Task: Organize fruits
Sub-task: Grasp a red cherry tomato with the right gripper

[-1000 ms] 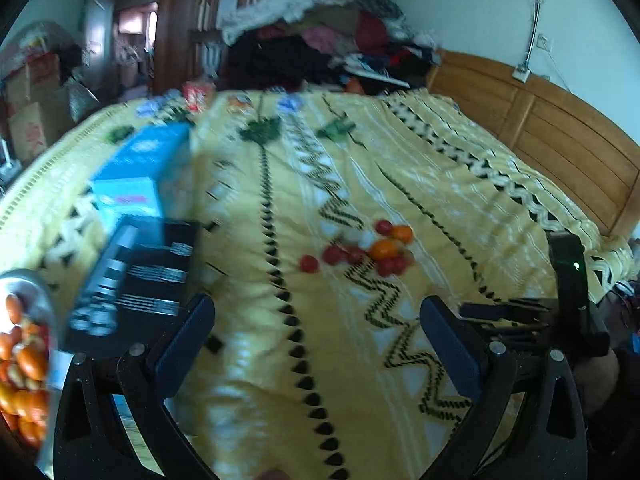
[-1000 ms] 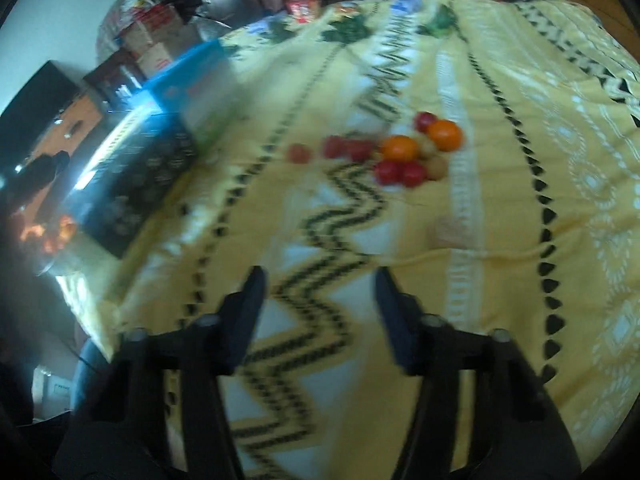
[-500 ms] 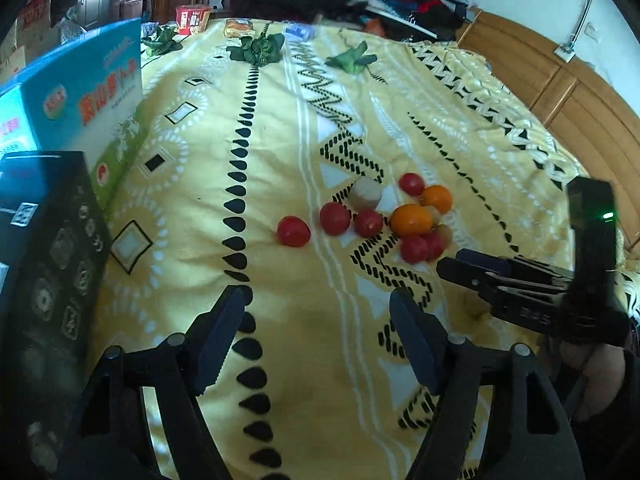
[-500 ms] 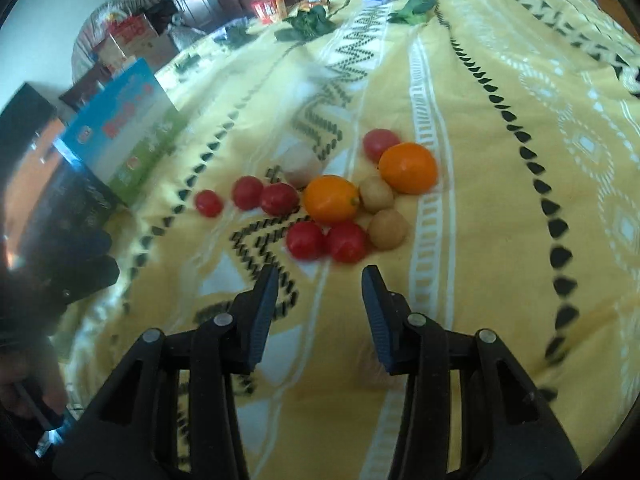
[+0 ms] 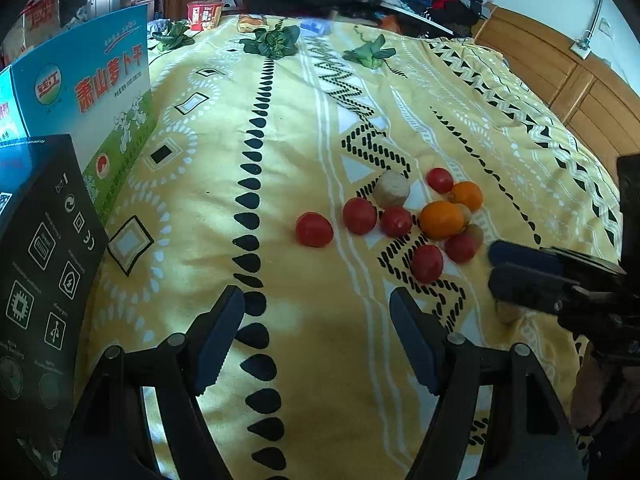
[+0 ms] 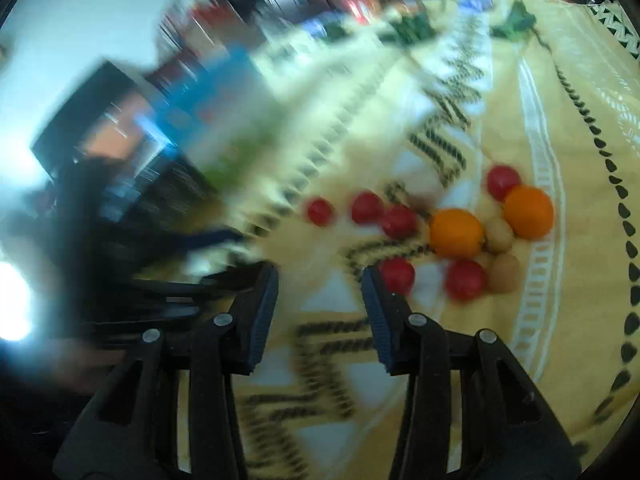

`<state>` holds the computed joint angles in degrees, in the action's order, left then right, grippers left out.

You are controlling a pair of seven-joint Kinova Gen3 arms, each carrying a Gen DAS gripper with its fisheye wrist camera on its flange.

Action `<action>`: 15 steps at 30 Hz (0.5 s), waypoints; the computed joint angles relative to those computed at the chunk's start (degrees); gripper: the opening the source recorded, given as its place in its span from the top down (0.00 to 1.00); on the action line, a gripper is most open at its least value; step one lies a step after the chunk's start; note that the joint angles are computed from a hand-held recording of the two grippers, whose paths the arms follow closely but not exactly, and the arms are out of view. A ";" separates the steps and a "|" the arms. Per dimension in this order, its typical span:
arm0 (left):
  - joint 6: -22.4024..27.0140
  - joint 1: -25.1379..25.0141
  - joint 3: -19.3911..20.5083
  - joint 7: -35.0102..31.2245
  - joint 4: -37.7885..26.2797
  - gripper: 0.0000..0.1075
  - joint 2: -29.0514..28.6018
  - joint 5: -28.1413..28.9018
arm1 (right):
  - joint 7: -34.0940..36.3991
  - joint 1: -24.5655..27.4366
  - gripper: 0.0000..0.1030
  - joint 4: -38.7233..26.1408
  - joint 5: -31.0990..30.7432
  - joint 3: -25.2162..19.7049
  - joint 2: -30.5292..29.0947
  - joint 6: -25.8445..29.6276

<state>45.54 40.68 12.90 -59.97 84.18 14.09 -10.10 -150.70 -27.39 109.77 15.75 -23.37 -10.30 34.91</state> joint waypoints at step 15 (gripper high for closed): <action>-2.95 -1.51 -0.09 0.63 0.69 0.29 0.92 1.90 | -3.92 -8.10 0.62 -8.11 10.82 4.22 13.19 14.57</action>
<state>42.59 39.17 12.82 -59.34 84.86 15.00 -8.20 -154.61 -35.49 101.67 26.57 -19.15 2.89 49.48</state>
